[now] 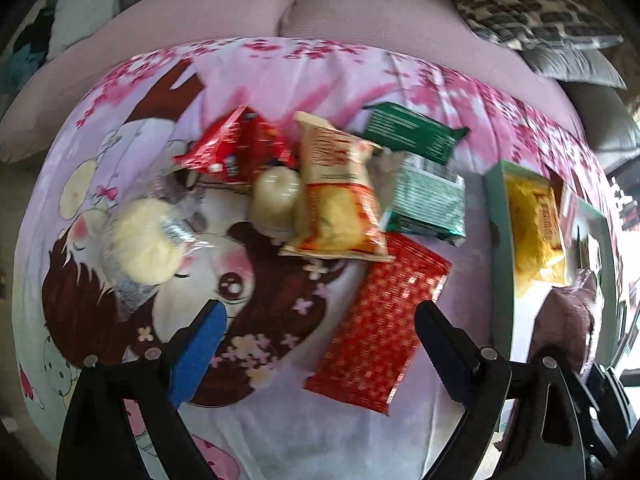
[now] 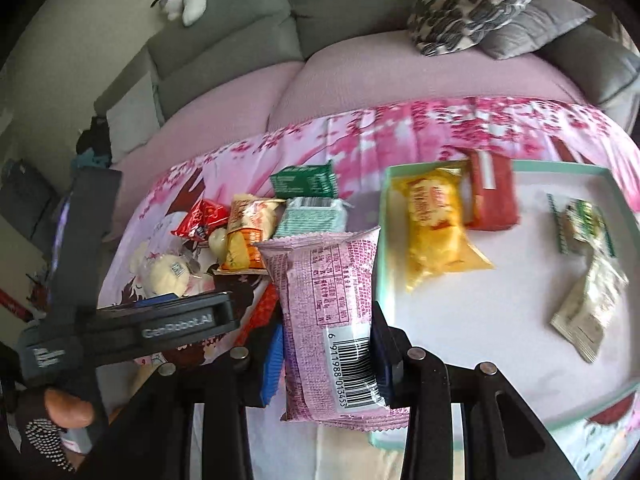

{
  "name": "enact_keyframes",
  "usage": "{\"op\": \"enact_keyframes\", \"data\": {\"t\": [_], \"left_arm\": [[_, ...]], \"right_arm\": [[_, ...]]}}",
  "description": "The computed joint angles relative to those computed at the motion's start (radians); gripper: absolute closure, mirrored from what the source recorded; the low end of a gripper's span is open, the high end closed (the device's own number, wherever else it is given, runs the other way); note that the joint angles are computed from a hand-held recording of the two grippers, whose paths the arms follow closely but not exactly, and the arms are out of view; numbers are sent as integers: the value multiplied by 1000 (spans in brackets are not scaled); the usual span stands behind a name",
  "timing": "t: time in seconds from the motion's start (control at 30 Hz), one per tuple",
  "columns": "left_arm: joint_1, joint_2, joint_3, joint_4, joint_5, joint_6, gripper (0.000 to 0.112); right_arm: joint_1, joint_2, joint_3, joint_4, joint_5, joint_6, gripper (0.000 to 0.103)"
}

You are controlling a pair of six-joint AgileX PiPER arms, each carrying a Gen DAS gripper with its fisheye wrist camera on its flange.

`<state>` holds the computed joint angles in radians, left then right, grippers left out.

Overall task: Organize snacks
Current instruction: 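Grasp the pink barcode packet with the right tool while the left tool grasps the red patterned packet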

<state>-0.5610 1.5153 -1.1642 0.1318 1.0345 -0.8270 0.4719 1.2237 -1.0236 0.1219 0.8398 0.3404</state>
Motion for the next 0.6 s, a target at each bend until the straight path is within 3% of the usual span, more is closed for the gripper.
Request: {"op": "enact_keyframes", "data": {"t": [0.17, 0.47, 0.6], "left_arm": [[-29, 46, -27, -39, -10, 35, 33], [-82, 124, -76, -69, -18, 73, 48], [-111, 181, -108, -27, 2, 42, 50]], "right_arm": [[-75, -55, 46, 8, 23, -2, 63], [-165, -67, 64, 67, 37, -65, 63], [-180, -73, 67, 82, 36, -85, 63]]}}
